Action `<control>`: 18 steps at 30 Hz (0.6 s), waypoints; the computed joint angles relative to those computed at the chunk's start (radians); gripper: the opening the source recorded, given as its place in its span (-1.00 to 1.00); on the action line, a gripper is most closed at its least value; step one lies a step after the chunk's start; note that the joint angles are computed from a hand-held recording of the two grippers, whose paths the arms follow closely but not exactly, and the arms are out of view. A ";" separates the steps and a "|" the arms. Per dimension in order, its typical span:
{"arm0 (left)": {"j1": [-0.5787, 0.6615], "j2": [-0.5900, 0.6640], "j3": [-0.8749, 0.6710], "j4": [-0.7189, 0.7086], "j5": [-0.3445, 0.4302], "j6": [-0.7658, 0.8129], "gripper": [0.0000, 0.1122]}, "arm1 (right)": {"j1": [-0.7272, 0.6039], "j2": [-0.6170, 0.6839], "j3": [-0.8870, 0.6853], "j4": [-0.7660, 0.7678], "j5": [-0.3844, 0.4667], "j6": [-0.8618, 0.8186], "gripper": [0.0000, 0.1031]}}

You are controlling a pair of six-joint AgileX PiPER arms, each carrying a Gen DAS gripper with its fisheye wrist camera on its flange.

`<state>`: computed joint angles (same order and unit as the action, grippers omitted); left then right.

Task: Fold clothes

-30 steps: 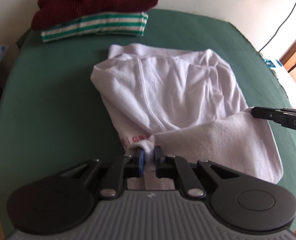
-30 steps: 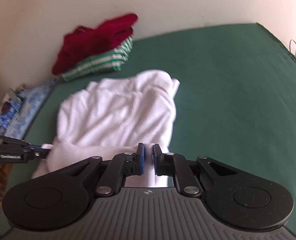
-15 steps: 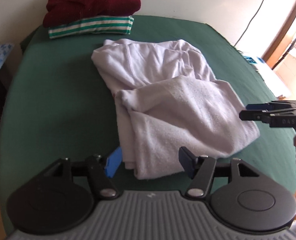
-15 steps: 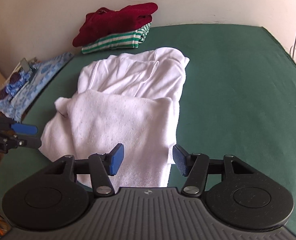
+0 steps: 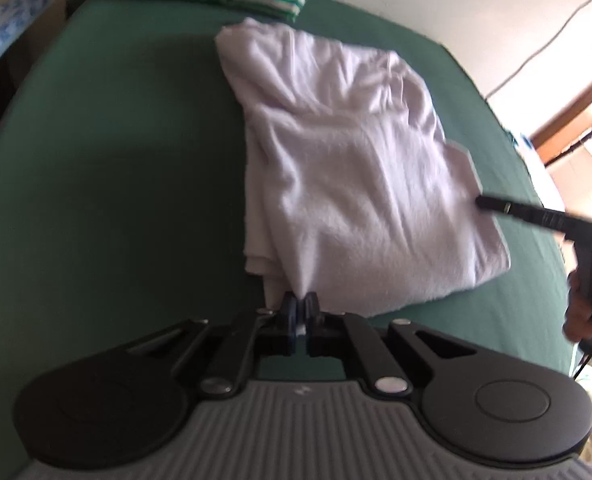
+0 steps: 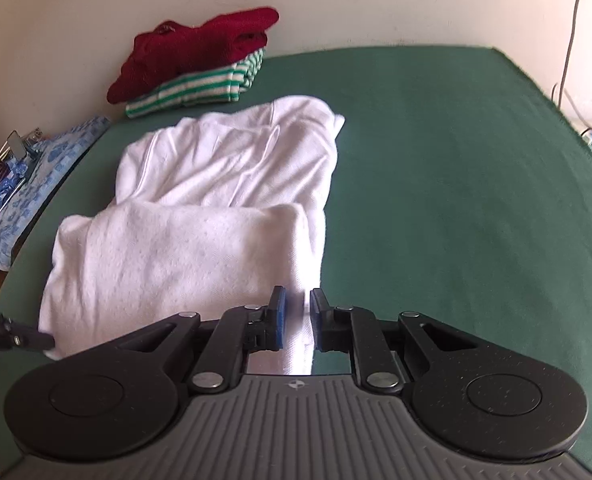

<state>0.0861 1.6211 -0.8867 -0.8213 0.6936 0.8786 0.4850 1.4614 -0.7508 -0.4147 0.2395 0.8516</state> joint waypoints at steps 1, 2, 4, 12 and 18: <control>-0.017 -0.028 0.004 0.008 -0.037 0.011 -0.98 | -0.001 -0.006 0.000 0.040 -0.002 -0.045 -0.66; -0.034 -0.054 0.006 0.017 -0.074 0.021 -0.97 | 0.002 -0.011 0.004 0.039 -0.007 -0.050 -0.64; -0.053 -0.049 -0.018 0.020 -0.110 0.034 -0.77 | 0.018 -0.026 0.013 -0.045 -0.011 0.028 -0.38; -0.099 0.102 -0.126 0.067 -0.118 -0.026 -0.29 | 0.022 -0.023 0.013 -0.170 -0.005 0.145 -0.11; -0.082 0.117 -0.144 -0.028 -0.013 0.047 -0.99 | -0.006 -0.006 0.011 -0.088 -0.017 0.093 -0.34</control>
